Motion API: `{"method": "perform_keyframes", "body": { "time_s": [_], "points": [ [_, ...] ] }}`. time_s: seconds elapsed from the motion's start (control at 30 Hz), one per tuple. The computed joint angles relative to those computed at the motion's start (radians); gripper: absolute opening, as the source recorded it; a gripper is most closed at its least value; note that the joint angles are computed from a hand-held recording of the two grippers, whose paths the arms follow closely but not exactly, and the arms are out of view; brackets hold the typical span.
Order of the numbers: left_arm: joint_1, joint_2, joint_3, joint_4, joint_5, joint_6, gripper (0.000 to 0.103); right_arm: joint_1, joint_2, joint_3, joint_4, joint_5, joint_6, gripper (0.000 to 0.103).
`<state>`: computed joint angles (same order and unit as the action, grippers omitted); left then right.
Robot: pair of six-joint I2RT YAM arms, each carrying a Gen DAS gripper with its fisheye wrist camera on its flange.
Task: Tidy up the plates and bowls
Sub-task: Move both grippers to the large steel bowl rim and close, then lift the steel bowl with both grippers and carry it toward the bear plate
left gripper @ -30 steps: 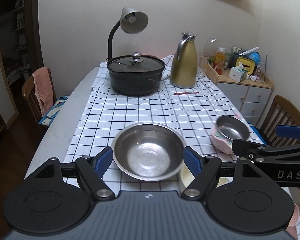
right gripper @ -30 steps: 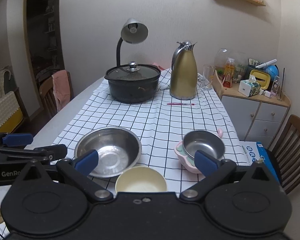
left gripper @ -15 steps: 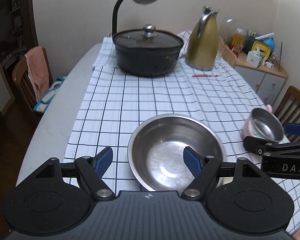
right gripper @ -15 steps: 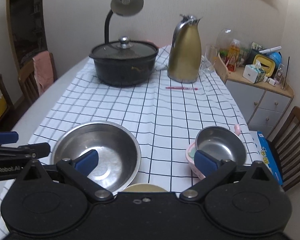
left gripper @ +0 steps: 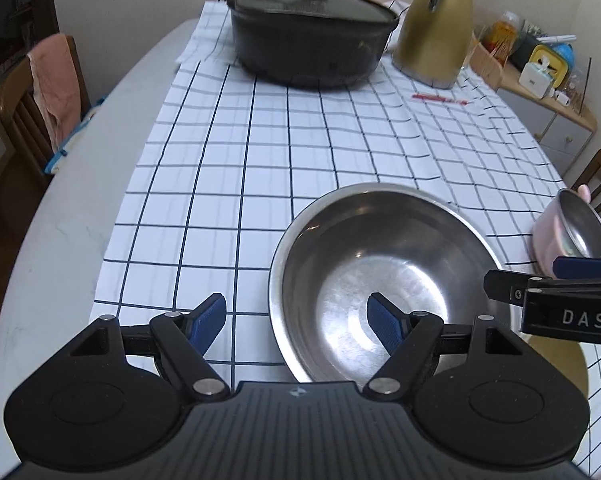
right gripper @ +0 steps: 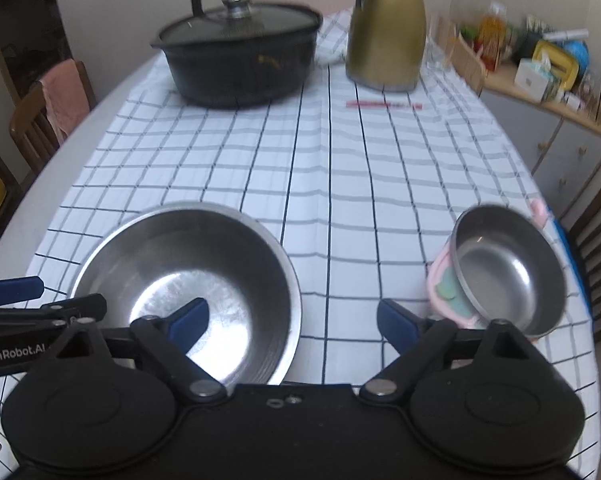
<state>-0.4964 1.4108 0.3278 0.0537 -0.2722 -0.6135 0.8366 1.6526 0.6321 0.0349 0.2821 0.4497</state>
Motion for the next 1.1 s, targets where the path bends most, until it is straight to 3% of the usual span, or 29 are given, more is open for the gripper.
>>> {"method": "perform_keyframes", "body": {
  "time_s": [0.1,0.3,0.5,0.57,0.67,0.8,0.93,1.1],
  "points": [
    [0.027,0.052,0.004,0.040,0.031,0.016,0.077,-0.004,0.056,0.022,0.006,-0.005,0.015,0.084],
    [0.072,0.115,0.012,0.095,0.063,0.035,0.074,-0.012,0.125,0.059,0.001,-0.026,0.018,0.064],
    [0.102,0.144,0.030,0.099,0.092,0.046,0.052,-0.017,0.147,0.079,-0.014,-0.055,0.022,0.044],
    [0.114,0.155,0.039,0.092,0.100,0.047,0.037,-0.015,0.153,0.085,-0.019,-0.057,0.013,0.038],
    [0.121,0.164,0.046,0.084,0.098,0.044,0.029,-0.011,0.159,0.089,-0.021,-0.061,0.006,0.026],
    [0.124,0.154,0.043,0.080,0.108,0.044,0.019,-0.001,0.154,0.089,-0.024,-0.035,-0.002,0.019],
    [0.105,0.137,0.044,0.049,0.084,0.022,0.018,0.007,0.135,0.076,-0.018,-0.028,-0.017,0.018],
    [0.079,0.012,0.020,-0.034,0.043,0.001,0.018,0.026,0.086,0.048,-0.013,-0.012,-0.027,0.018]
  ]
}}
